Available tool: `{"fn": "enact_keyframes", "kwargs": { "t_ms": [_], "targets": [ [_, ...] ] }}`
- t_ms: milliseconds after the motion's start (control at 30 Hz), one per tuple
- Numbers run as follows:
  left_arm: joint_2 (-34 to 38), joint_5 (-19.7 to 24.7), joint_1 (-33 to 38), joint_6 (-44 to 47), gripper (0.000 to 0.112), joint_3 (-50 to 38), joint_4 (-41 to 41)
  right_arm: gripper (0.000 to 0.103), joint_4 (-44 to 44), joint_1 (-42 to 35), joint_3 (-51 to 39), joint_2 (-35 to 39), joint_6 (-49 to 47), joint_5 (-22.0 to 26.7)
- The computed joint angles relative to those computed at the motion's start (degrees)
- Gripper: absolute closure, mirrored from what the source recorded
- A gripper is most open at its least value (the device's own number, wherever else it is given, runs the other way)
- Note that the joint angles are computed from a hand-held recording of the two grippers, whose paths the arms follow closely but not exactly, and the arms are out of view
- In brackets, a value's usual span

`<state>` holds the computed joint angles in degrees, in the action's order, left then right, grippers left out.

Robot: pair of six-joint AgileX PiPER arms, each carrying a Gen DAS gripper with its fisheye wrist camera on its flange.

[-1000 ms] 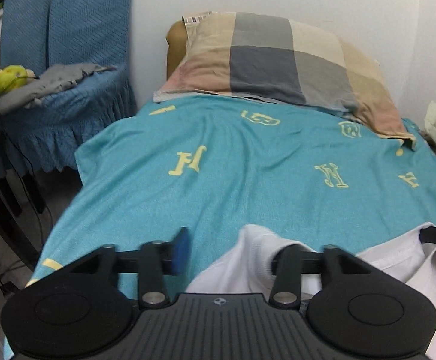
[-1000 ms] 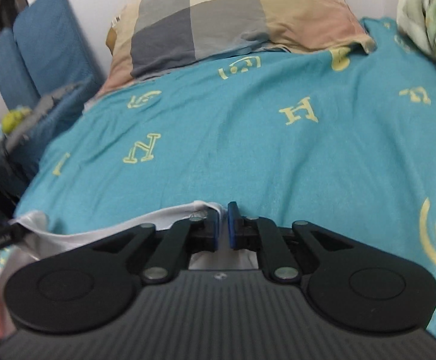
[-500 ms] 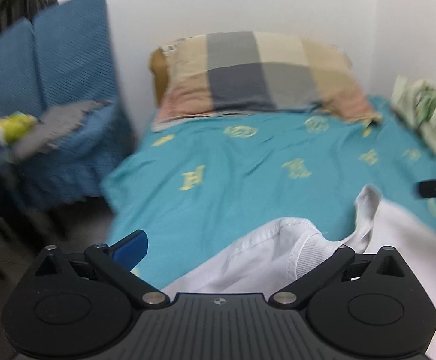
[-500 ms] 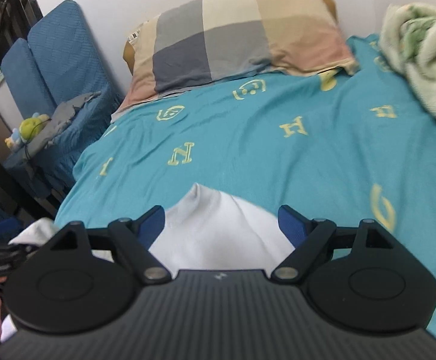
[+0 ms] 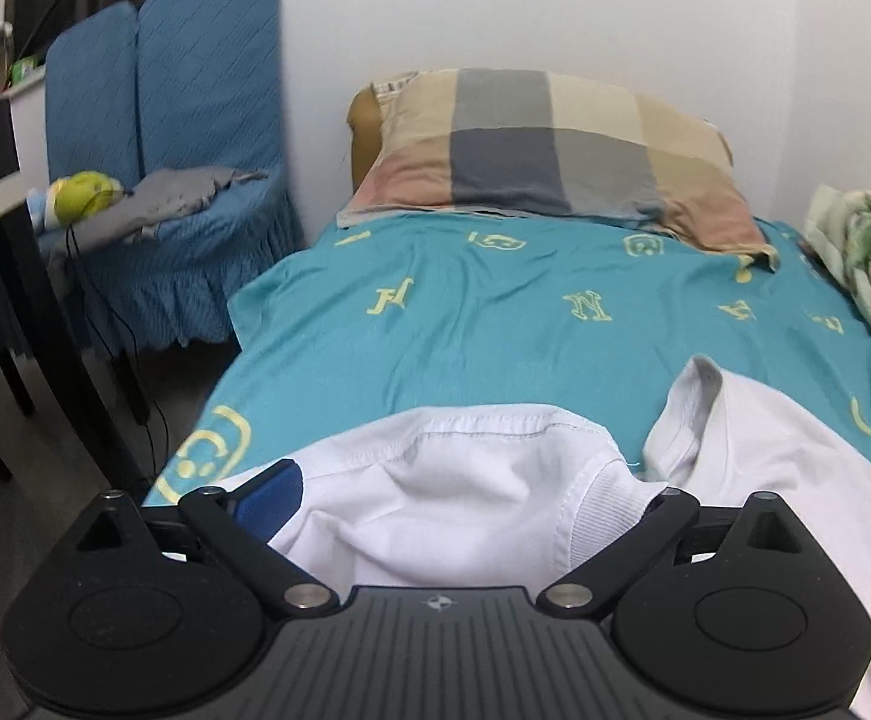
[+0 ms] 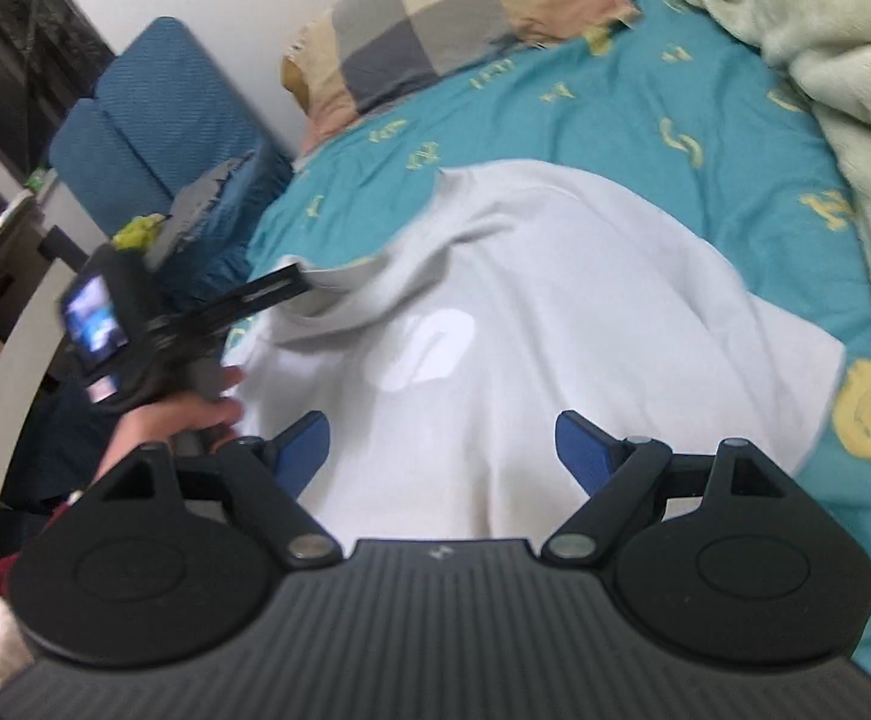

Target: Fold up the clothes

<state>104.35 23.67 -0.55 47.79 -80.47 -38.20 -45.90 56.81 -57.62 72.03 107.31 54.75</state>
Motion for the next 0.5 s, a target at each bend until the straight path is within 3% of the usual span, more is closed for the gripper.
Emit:
{"fn": "enact_keyframes", "kwargs": {
  "t_ms": [100, 300, 367, 433, 500],
  "targets": [
    [5.7, -0.4, -1.9, -3.7, 0.012, -6.3, 3.8, 0.019, -2.7, -3.0, 1.4, 2.0, -0.6, -4.9],
    [21.3, 2.8, -9.2, -22.1, 0.012, -26.1, 33.0, 0.019, 5.8, -15.6, 7.5, 4.5, -6.1, -22.3],
    [25.0, 5.5, -11.1, -19.4, 0.012, -31.9, 36.8, 0.019, 8.4, -18.3, 8.4, 5.5, -8.4, -26.1],
    [27.4, 9.0, -12.1, -11.4, 0.013, -36.6, 35.7, 0.019, 9.2, -20.2, 9.3, 6.3, -9.7, -29.0],
    [29.2, 15.3, -11.9, -1.2, 0.013, -42.1, 32.2, 0.019, 10.4, -21.8, 9.8, 6.9, -10.9, -31.0]
  ]
}}
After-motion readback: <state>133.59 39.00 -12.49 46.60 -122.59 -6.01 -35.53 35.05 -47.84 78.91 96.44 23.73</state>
